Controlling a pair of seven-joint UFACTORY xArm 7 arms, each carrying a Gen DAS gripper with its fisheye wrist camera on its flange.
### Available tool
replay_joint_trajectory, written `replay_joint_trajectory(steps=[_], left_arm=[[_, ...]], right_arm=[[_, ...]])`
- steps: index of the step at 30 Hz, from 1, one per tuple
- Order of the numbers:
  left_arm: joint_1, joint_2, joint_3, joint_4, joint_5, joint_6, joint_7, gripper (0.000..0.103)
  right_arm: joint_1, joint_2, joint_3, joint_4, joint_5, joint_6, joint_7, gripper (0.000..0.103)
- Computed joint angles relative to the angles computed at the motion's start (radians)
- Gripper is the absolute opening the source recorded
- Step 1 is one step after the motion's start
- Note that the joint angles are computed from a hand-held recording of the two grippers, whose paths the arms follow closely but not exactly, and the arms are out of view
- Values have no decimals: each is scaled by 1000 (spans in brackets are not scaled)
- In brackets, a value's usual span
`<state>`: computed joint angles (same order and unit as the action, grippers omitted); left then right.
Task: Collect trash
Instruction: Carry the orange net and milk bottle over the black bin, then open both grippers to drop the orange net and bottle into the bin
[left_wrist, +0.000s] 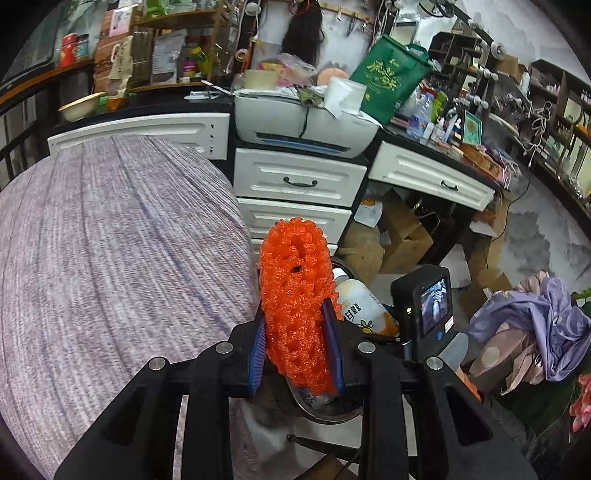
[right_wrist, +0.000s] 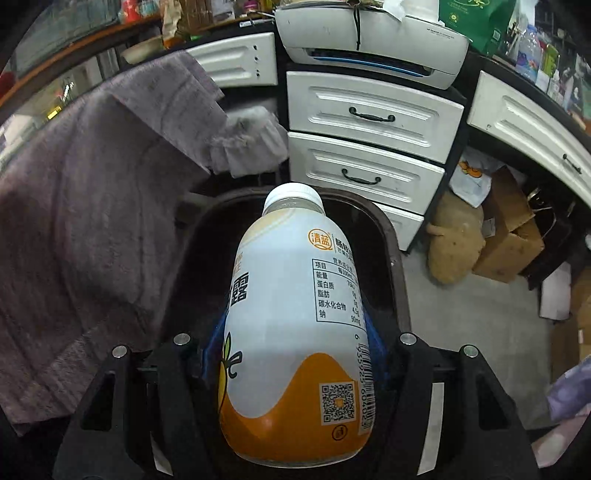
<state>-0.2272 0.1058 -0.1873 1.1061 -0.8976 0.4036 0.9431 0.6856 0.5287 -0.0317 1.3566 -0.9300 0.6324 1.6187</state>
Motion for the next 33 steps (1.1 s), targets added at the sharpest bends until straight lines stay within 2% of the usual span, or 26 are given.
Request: replay_joint_trajectory(steps=[2, 4, 7, 12, 19, 24, 30, 32, 33], left_arm=[[-10, 21, -2, 10, 37, -4, -28, 28], [-14, 32, -9, 10, 62, -11, -42, 28], [-20, 51, -21, 18, 99, -20, -67, 28], [-34, 96, -38, 38, 187, -42, -128, 28], [-40, 177, -57, 89, 313, -37, -237, 28], [-53, 248, -57, 147, 430, -14, -334, 28], [-54, 312, -78, 204, 510, 10, -394, 28], [-51, 324, -91, 212, 523, 18, -384, 34], [-65, 325, -81, 211, 545, 14, -401, 43]], right_arm=[[12, -7, -9, -18, -15, 10, 35, 79], [13, -30, -12, -55, -43, -15, 85, 79], [22, -75, -9, -101, -89, 15, 152, 80], [32, -202, 29, -212, -185, 110, 309, 80], [6, -364, 123, -336, -222, 265, 433, 85], [-33, -440, 198, -403, -222, 303, 476, 87], [-69, -477, 273, -423, -226, 345, 492, 88], [-77, -488, 283, -428, -226, 352, 500, 88], [-80, -494, 287, -431, -228, 353, 504, 88]])
